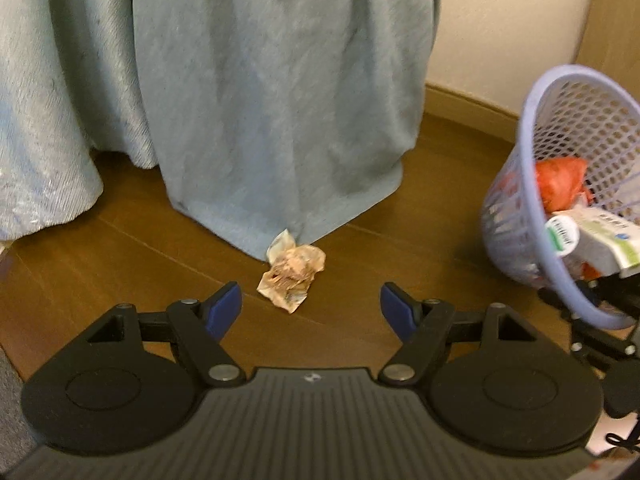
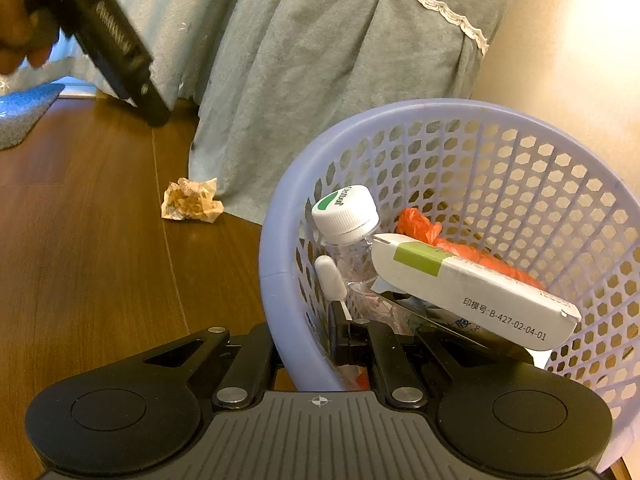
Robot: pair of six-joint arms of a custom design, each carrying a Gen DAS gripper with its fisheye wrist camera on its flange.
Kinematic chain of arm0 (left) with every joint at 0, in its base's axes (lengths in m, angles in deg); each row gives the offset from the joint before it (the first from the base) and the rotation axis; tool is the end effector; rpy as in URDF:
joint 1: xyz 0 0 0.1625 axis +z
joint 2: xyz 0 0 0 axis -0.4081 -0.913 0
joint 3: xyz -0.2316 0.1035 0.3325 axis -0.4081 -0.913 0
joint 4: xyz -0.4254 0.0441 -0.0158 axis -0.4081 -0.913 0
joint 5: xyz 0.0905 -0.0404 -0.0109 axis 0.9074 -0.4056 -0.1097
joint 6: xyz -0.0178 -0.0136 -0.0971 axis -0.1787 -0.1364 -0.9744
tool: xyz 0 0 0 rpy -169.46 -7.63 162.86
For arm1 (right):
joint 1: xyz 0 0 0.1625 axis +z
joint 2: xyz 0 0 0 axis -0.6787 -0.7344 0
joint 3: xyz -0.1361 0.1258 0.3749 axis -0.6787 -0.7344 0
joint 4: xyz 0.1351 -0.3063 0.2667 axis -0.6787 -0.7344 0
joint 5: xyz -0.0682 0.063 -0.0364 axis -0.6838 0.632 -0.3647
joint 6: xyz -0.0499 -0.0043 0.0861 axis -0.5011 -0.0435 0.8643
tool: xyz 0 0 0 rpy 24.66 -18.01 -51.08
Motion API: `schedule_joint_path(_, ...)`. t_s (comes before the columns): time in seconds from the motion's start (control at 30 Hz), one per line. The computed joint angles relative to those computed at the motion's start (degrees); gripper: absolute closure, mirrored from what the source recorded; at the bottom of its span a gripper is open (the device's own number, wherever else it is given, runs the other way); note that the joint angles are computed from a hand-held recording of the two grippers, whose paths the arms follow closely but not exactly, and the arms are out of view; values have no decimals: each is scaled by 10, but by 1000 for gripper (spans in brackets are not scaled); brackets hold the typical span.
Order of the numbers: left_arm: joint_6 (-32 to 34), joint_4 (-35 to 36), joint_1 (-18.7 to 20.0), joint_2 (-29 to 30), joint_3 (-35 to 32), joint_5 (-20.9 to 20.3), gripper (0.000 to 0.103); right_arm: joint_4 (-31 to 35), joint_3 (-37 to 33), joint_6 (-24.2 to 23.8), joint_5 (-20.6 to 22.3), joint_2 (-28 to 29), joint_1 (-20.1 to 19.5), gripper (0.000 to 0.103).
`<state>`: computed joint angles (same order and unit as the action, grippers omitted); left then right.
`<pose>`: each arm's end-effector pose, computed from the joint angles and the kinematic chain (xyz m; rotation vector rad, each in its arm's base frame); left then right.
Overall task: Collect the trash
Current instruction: 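Move the left gripper down to the crumpled tan paper on the floor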
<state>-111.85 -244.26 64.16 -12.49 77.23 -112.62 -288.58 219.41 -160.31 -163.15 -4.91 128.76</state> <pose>-0.1975 -0.4483 0.1224 0.3594 2.2748 -0.8672 0.0970 -0.4017 0.1773 1.3883 -1.8971 0.8050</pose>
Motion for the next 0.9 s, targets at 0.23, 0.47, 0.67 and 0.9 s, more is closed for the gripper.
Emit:
schedule_joint_path(0.23, 6, -19, 23, 20, -14, -6, 30, 1, 3, -3, -1, -4, 1, 99)
schedule_joint_path(0.47, 11, -35, 33, 38, -21, -13, 30, -7, 2, -4, 0, 1, 2, 99)
schedule_joint_path(0.67, 21, -46, 39, 51, -27, -14, 30, -8, 1, -5, -2, 1, 3, 99)
schedule_joint_path(0.9, 33, -54, 46, 61, -33, -17, 30, -7, -5, -10, 3, 3, -1, 99)
